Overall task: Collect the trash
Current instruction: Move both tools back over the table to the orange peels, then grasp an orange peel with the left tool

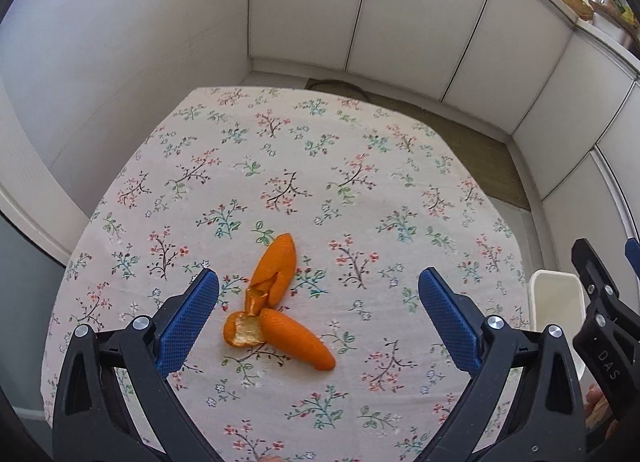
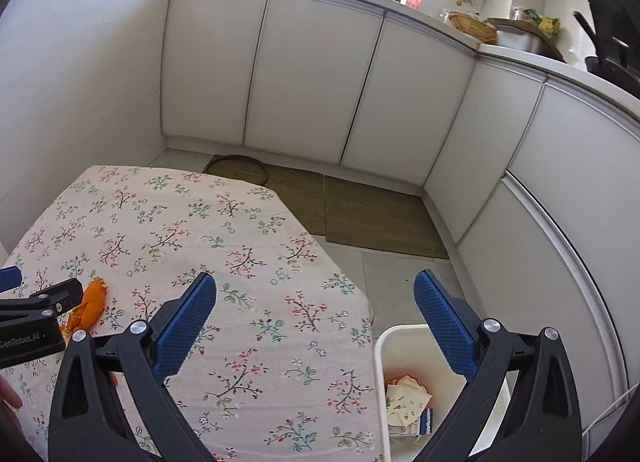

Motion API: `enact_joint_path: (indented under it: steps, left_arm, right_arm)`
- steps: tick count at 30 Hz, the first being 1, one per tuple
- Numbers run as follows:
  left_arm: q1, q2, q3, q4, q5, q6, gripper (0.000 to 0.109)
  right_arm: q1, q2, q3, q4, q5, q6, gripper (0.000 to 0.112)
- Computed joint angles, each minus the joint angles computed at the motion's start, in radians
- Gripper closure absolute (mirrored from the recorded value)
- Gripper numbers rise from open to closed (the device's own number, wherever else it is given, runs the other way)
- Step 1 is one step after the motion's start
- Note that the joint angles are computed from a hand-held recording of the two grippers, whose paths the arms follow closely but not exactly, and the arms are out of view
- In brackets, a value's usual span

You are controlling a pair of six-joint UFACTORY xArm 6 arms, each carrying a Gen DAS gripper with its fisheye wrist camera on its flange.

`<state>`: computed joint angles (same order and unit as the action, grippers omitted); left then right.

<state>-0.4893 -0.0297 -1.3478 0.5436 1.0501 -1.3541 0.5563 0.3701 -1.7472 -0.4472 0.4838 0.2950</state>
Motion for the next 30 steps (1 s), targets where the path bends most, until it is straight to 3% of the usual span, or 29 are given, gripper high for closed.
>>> enact_joint_path:
  steps: [6,13,19,24,27,30]
  left_arm:
    - [0.131,-0.040,0.140,-0.218,-0.150,0.126,0.013]
    - [0.184,-0.006,0.173,-0.311,-0.240,0.232,0.020]
    - [0.202,0.051,0.162,-0.393,-0.303,0.329,0.043]
    - [0.204,0.052,0.156,-0.371,-0.257,0.302,0.080]
    - [0.215,0.000,0.202,-0.375,-0.262,0.272,0.088]
    - [0.220,-0.072,0.253,-0.332,-0.252,0.219,0.089]
  right_arm:
    - [0.035,0.056,-0.052,0.055,0.051,-0.086,0.016]
    - [0.059,0.129,-0.141,0.238,0.138,-0.273,0.016]
    - [0.077,0.172,-0.186,0.366,0.214,-0.438,0.016]
    - [0.089,0.211,-0.239,0.483,0.307,-0.574,0.016]
    - [0.105,0.228,-0.261,0.552,0.355,-0.657,0.016]
    - [0.127,0.246,-0.280,0.604,0.394,-0.729,0.016]
